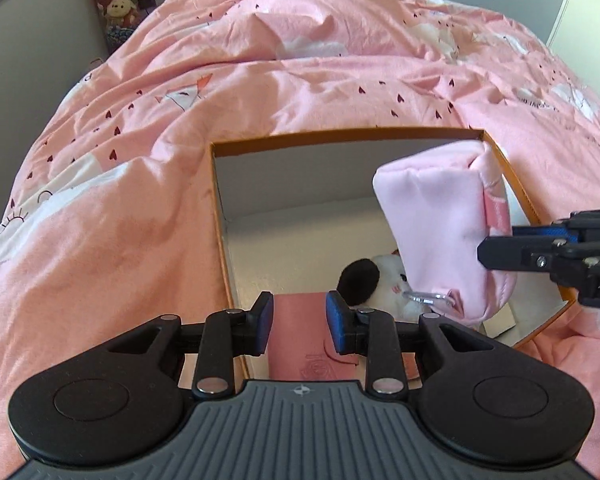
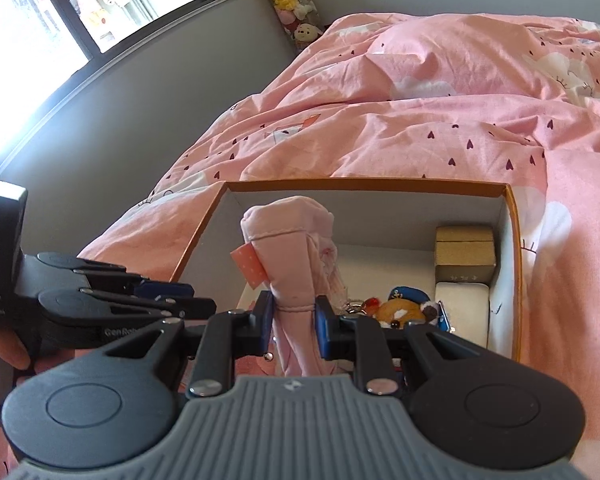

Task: Organize objects
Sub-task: 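Lower the pink pouch with the left tool while the right tool lowers the pink bag into the box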

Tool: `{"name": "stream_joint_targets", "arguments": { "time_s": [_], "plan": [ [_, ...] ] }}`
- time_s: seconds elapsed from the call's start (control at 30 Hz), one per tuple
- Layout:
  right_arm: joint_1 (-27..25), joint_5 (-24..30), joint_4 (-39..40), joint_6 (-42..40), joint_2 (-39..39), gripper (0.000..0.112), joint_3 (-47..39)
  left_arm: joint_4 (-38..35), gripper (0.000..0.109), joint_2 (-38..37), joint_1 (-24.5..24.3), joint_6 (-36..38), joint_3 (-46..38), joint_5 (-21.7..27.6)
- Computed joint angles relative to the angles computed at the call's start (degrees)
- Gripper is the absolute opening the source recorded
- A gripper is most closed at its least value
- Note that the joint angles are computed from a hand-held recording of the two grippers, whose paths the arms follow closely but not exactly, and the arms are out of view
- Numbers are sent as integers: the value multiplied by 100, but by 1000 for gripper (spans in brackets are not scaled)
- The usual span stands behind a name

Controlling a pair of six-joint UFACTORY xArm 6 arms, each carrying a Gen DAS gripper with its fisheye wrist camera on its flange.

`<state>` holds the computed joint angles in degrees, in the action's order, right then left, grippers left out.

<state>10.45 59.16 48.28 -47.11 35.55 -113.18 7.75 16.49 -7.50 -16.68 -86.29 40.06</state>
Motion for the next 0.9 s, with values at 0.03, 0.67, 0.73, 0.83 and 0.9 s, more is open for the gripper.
{"name": "stream_joint_targets", "arguments": {
  "time_s": [0.03,0.67,0.73,0.83,0.9],
  "plan": [
    [19,65,-21,-10,19,23,-53,-29,35,-62,36,-9,53,-86],
    [807,1163,-1618,1856,798,24,-1367,-1938,26,-524,440,1320,842,-1044],
    [859,1050,-1624,1658,686,23,-1141,-2415,26,-515,491,1632,814,-1025],
    [976,498,-1678,924,245,21,-400,-2931,26,-435,564,1910,697,-1001],
    [1045,205,-1786,496,36,20,-54,-3052,28,-354,595,1992,570,-966]
  ]
}}
